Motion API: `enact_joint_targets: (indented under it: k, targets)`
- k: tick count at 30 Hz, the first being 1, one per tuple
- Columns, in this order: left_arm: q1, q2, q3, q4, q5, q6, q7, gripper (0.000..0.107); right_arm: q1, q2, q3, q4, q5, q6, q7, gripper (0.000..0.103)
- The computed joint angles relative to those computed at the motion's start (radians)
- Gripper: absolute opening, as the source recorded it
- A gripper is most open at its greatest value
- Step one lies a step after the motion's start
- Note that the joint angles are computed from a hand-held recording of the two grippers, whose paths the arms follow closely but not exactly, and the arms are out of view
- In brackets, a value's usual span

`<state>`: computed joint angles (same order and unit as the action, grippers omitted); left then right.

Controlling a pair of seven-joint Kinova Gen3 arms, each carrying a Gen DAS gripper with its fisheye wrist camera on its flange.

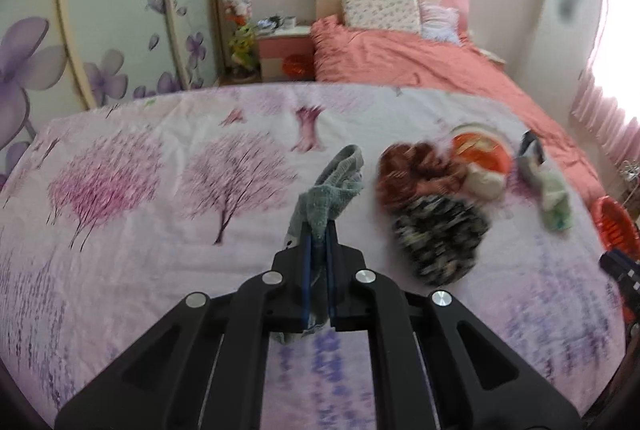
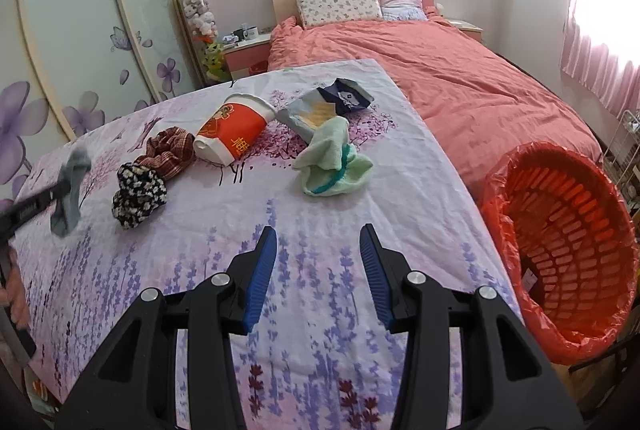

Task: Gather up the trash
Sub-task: 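Grasp the mint green cloth with the right tool while the left tool holds the sock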

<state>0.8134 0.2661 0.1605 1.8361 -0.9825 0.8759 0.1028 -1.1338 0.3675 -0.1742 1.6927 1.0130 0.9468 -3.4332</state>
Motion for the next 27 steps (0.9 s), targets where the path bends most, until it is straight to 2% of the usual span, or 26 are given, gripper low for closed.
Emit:
enact_joint_targets:
  k: [10,13,14,21,27]
  targets:
    - [-0.031,0.040,-0.032,0.031,0.058,-0.066,0.013,0.013,0.039,0.055,0.047,-0.052,0.024,-0.048,-0.019,0.045]
    - [-0.035,0.049,-0.042,0.036,0.072,-0.098,0.012,0.016,0.052,0.096,0.067,-0.107,0.005,-0.041,0.020,0.056]
    - [-0.027,0.051,-0.050,0.042,0.062,-0.103,0.027,0.017,0.050,0.104,0.074,-0.116,0.001,-0.039,0.029,0.057]
    - [-0.027,0.031,-0.064,0.083,0.031,-0.156,0.080,0.018,0.058,0.171,0.117,-0.216,-0.080,-0.012,0.148,0.057]
    - [-0.032,0.032,-0.060,0.080,0.034,-0.155,0.077,0.018,0.082,0.190,0.130,-0.260,-0.182,-0.011,0.230,0.057]
